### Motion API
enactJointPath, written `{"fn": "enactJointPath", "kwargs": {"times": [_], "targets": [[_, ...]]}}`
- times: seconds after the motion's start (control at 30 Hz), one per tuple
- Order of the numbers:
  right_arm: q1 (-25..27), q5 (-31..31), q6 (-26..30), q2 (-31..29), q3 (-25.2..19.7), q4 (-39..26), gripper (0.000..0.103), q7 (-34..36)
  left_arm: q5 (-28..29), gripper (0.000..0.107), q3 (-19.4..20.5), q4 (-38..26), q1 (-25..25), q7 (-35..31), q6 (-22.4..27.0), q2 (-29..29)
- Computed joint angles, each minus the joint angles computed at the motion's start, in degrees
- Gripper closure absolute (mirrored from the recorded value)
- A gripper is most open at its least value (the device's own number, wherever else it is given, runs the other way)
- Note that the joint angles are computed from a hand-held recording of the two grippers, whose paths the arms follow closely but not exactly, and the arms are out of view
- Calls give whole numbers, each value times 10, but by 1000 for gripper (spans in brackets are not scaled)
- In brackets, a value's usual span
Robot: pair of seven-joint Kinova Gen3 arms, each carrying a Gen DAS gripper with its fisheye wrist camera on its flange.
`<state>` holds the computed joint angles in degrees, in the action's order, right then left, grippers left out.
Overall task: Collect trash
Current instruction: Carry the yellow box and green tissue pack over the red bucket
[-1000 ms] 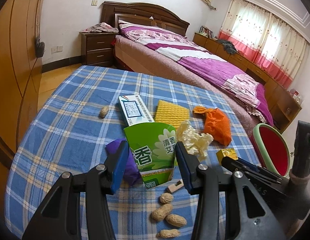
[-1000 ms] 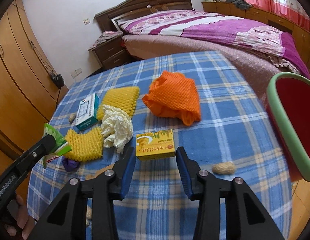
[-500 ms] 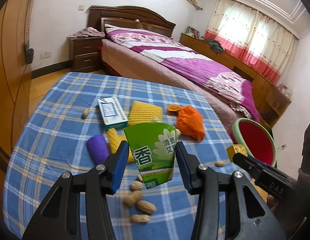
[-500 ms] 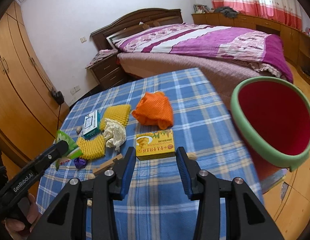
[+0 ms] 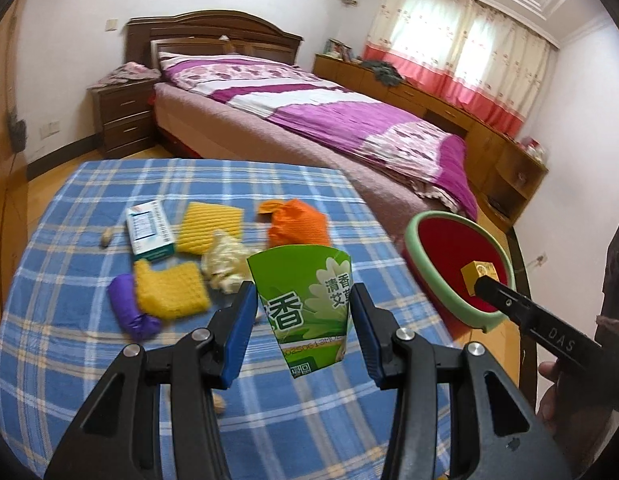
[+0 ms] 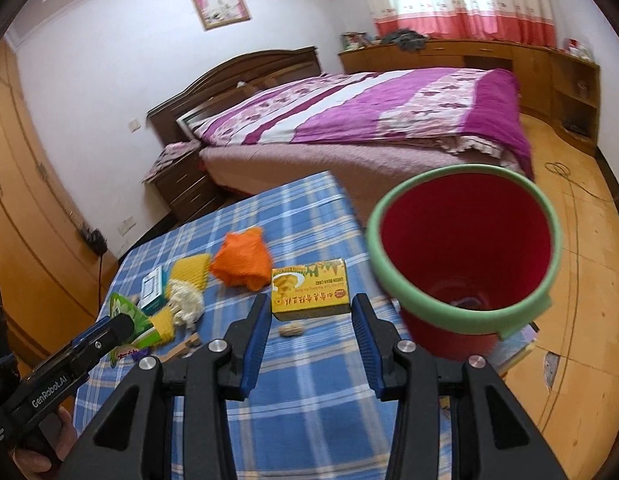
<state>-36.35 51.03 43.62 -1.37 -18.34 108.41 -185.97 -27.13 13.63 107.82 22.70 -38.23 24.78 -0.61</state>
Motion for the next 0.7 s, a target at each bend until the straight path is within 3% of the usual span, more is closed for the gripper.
{"fn": "enactJointPath", "kwargs": {"times": [0.3,0.7], "targets": [[51,-5,-18,-48,-3,60,58,-41,-3,59,-6,-74,58,-39,29,62],[140,-38,-78,-70,8,105,58,-24,56,59,-41,-198,125,-145,65,168]]}}
